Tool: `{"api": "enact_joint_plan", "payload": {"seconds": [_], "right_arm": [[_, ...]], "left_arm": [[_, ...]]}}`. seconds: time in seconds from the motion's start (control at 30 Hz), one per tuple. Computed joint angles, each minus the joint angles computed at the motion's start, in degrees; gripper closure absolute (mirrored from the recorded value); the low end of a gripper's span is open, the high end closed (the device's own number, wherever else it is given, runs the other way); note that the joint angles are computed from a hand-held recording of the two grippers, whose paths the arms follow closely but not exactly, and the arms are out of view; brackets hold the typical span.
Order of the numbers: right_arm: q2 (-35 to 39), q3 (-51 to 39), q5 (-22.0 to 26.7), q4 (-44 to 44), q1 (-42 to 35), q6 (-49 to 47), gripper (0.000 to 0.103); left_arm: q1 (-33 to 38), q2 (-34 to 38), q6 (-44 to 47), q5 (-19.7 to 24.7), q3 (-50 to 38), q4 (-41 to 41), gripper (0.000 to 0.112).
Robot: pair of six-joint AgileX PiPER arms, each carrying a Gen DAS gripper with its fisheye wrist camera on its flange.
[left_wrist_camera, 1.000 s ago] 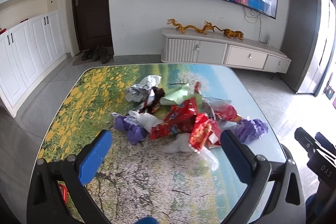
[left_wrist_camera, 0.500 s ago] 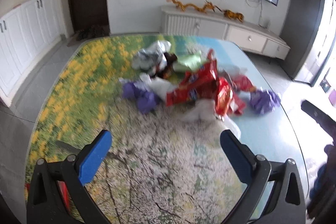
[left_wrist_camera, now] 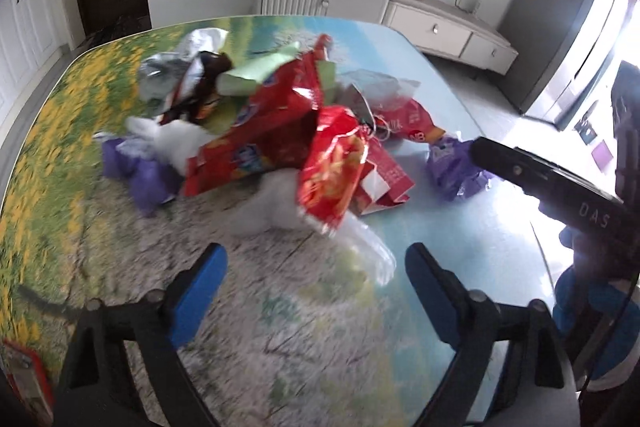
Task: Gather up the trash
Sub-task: 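Grasp the purple plastic bag with the right gripper while the left gripper grasps the white plastic bag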
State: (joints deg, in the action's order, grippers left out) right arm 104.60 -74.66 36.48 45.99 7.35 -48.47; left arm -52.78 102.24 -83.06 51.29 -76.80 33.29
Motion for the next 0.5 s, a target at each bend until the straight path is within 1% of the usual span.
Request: {"api": "enact_joint_plan", "payload": {"seconds": [0.03, 0.07, 0.1, 0.13, 0.17, 0.23, 0.27, 0.3, 0.33, 0.43, 0.5], "right_arm": [[0.9, -0.8, 0.5, -0.1, 0.0, -0.2, 0.012], [2.1, -1.8, 1.0, -0.4, 0.2, -0.1, 0.014], [2.8, -2.4, 1.3, -1.0, 0.3, 0.3, 0.020], [3.5, -2.8, 1.5, -1.4, 0.5, 0.5, 0.026], [4.0, -3.3, 1.9, -1.5, 0.4, 0.5, 0.029], [4.7, -3.9, 3.1, -1.0, 0.0, -0.1, 0.037], [4.6, -3.5, 3.1, -0.4, -0.1, -0.9, 0.040], [4.4, -3.3, 3.4, -0.1, -0.3, -1.4, 0.042], [4.1, -2.9, 3.6, 0.2, -0.5, -1.8, 0.045], [2.9, -1.1, 4.2, 1.3, -1.0, -2.9, 0.049], [1.3, 1.0, 4.4, 2.4, -1.1, -3.9, 0.049]], "left_arm": [[1.0, 0.7, 1.7, -1.0, -0.6, -1.9, 0.040], [1.6, 1.2, 2.5, -1.9, -0.7, -3.0, 0.043], [1.2, 1.6, 2.1, -1.1, -1.3, -2.0, 0.047], [1.2, 2.0, 2.9, -1.2, -1.9, -2.2, 0.055], [1.2, 2.0, 3.1, -1.5, -1.9, -2.2, 0.058], [1.2, 1.9, 3.5, -2.4, -1.8, -2.3, 0.077], [1.1, 1.5, 3.7, -3.1, -1.3, -2.5, 0.083], [1.0, 1.2, 3.7, -3.6, -0.9, -2.8, 0.093], [0.9, 0.9, 3.9, -4.3, -0.5, -3.2, 0.095], [-0.6, 0.1, 3.0, -4.4, 0.1, -2.1, 0.101], [-1.4, -1.6, 2.1, -5.4, 1.9, -1.7, 0.102]]}}
